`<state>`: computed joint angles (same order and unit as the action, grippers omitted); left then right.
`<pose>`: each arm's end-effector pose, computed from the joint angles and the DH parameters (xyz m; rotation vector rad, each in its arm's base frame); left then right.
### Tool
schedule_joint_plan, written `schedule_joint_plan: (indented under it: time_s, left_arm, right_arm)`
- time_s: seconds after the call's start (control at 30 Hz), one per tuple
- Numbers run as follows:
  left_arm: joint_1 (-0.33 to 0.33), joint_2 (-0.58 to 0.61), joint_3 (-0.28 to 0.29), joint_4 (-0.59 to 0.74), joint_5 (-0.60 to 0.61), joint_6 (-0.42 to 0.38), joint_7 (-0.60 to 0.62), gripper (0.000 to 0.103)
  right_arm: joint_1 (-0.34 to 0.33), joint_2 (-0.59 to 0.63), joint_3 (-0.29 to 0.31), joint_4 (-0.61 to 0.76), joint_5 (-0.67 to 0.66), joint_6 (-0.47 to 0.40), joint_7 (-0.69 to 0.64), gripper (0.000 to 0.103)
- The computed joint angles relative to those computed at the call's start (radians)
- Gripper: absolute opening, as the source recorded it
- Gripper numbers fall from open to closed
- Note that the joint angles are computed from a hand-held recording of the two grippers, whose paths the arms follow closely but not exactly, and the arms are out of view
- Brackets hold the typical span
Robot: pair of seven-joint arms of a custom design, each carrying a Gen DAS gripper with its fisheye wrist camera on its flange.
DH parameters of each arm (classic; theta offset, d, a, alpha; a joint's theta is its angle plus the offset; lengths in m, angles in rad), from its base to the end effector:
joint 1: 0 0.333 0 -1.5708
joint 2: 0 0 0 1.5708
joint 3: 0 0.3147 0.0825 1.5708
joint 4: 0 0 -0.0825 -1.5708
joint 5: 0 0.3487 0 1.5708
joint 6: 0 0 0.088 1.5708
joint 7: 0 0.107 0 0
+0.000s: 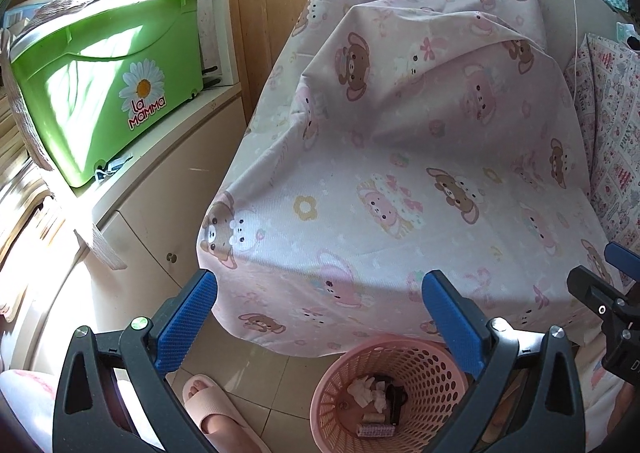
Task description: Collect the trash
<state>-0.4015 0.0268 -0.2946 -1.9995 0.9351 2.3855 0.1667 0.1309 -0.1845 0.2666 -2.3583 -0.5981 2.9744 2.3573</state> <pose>0.4368 -0.3534 0.5008 -1.8208 1.6150 -0.6605 0.4344 0.2311 0.5013 -1.8422 1.5398 -0.6461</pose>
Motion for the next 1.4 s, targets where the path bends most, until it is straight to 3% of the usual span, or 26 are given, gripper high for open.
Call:
schedule_joint_plan:
  time_s: [0.4,1.4]
  left_arm:
    - [0.000,-0.004,-0.001,-0.009,-0.010,0.017,0.001,0.101]
    - [-0.005,0.010,0.002,-0.004,-0.039,0.030,0.050,0.101]
  right_arm:
    - [-0.010,0.000,0.009,0.007,-0.072,-0.012,0.055,0.086]
    - [0.016,0.014,-0.016,0.018,-0.102,-0.026,0.088,0.086]
